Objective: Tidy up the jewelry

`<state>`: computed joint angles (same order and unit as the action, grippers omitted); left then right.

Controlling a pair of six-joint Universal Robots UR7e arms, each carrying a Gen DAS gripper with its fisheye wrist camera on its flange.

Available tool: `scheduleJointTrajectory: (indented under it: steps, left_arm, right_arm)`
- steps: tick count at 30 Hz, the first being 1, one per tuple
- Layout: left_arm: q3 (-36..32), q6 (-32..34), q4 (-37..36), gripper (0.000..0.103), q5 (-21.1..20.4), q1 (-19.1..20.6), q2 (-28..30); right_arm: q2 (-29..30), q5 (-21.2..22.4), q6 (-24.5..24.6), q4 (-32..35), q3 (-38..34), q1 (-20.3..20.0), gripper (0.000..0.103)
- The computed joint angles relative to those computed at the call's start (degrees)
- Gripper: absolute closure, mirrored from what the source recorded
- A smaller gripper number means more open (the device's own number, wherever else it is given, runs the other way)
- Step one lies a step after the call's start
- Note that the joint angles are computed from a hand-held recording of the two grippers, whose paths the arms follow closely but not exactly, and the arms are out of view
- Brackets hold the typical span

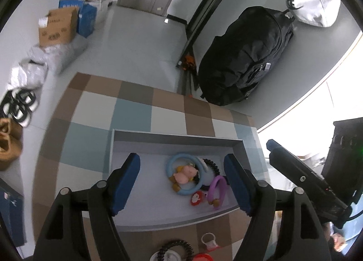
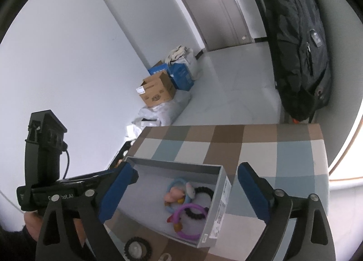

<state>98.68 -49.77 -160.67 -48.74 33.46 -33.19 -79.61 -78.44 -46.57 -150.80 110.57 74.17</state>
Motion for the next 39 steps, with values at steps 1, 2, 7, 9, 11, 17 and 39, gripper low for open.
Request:
scheduleJointTrajectory:
  steps: [1, 2, 7, 9, 11, 17, 39]
  left_arm:
    - [0.1, -0.1, 0.6, 0.031, 0.9, -0.3, 0.0]
    - [0.1, -0.4, 1.3, 0.031, 1.9, -0.6, 0.0]
    - [1.0, -3.3, 4.6, 0.031, 5.8, -2.4, -0.4]
    - [1.6, -4.9, 5.9, 0.031, 7.4, -3.2, -0.7]
    - [2.1, -6.1, 7.0, 0.030, 8.2, -3.9, -1.0]
    - [3.0, -11.0, 11.5, 0.023, 10.3, -5.9, -1.6]
    - [7.7, -16.4, 11.5, 0.021, 6.0, -11.6, -1.5]
  right_arm:
    - [-0.3, 0.2, -0.1, -0.2, 0.3, -0.2, 0.006]
    - [-0.6, 0.4, -0.2, -0.3, 0.5, -0.3, 0.005]
    - [-2.1, 1.0, -0.7, -1.9, 2.4, -1.0, 0.003]
    - [-2.8, 1.4, -1.1, -2.3, 3.1, -1.2, 0.002]
    - [-3.7, 1.8, -1.7, -2.9, 4.1, -1.5, 0.000]
    - [-5.5, 1.9, -4.8, -4.2, 6.5, -1.8, 0.000]
    - [-11.3, -1.8, -6.9, -3.6, 12.0, -5.1, 0.000]
